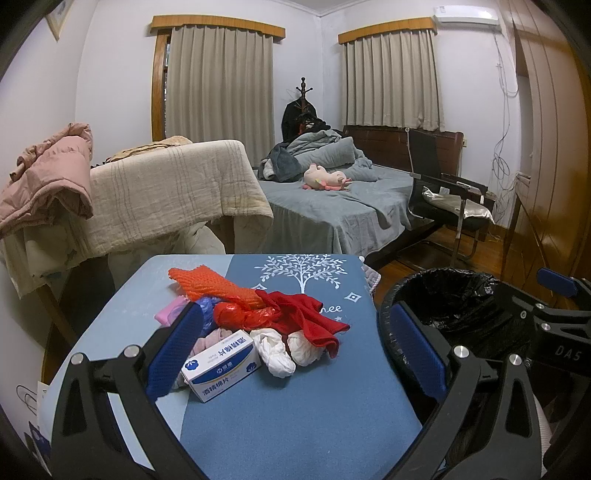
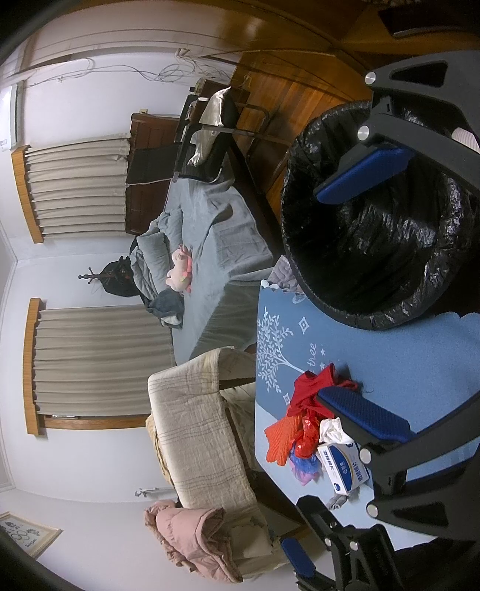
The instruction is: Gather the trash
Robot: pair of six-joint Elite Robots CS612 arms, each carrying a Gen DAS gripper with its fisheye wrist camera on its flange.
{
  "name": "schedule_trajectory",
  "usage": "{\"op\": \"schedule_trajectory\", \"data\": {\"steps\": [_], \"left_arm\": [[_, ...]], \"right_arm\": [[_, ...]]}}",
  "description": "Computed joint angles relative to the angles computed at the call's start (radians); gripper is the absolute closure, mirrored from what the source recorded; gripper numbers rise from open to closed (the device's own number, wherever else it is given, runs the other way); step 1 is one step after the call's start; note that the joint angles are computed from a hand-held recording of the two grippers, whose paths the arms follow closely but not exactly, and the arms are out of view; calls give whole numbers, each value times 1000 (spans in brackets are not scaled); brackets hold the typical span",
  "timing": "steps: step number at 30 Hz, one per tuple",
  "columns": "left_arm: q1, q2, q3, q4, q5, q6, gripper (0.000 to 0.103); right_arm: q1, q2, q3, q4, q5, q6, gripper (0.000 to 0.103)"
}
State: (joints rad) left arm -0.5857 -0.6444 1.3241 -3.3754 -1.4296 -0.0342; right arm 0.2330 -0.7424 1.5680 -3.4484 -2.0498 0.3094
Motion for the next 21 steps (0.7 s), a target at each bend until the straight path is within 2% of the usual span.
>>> {"op": "schedule_trajectory", "data": {"steps": [14, 16, 21], "left_arm": [[3, -2, 0, 2, -1, -6, 5], [5, -2, -5, 7, 1, -8, 5], [12, 25, -28, 1, 29, -19, 5]], "right_arm": [[5, 4, -5, 3, 1, 1, 6], [8, 34, -34, 4, 5, 1, 6], [4, 45, -61, 15, 26, -9, 6]]}}
